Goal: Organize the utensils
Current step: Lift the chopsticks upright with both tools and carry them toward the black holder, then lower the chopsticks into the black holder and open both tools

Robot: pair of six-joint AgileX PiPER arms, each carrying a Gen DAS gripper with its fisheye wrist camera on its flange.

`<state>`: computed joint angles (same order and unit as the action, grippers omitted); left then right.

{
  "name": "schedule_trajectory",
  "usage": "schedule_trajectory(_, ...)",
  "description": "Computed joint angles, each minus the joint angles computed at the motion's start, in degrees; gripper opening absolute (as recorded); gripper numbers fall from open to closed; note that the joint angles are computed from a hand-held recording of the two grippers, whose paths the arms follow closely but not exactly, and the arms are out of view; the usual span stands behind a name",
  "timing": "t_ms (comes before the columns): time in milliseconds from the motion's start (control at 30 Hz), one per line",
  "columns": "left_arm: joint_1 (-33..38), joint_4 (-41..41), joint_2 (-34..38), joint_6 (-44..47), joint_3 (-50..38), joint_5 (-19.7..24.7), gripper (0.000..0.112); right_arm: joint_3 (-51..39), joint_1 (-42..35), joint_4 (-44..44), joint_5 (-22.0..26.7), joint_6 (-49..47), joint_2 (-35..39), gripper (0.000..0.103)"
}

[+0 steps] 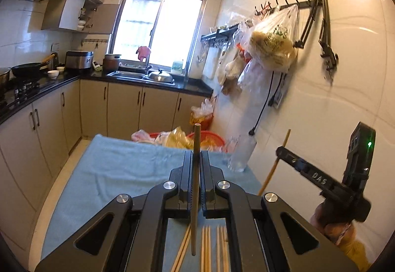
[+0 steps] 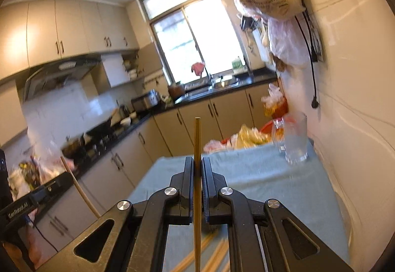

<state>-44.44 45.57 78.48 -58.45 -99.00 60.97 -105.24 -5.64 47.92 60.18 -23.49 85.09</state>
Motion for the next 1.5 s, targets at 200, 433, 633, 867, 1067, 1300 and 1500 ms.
schedule_trajectory(200,10.33,-9.11,9.46,7.51,-12.59,-4.83,0.005,-14.24,6.75,-6.97,-5.82,9.31,10.62,0.006)
schedule_trajectory(433,18.36,-17.63,19.45,12.40,-19.99,-7.20,0.005,-21.43,11.33,-13.18,-11.08,14.74,19.37,0.006)
schedule_trajectory(633,21.73,-23.61,22.76,14.40,-16.87,-6.84,0.005,-17.70,12.33,-14.90,-10.29,14.19,22.62,0.006)
schedule_trajectory(867,20.88,-22.03,20.15,13.07,-12.54,-7.90,0.031,-16.15,11.44,-13.28,-7.51,12.88,24.52,0.009)
schedule_trajectory(1067,18.45,-16.54,12.07,6.27,-4.54,-9.68,0.055,-12.86,10.28,-14.25,-7.67,14.42,21.58,0.032)
schedule_trajectory(1300,10.89,-5.14,2.23,-3.17,6.29,-4.21,0.063,-6.11,7.69,-14.60,-6.36,13.03,13.97,0.034)
schedule_trajectory(1500,9.13,-6.37,-3.10,-7.93,15.89,-2.90,0.066,-0.24,4.97,-14.61,-1.80,9.28,6.49,0.049)
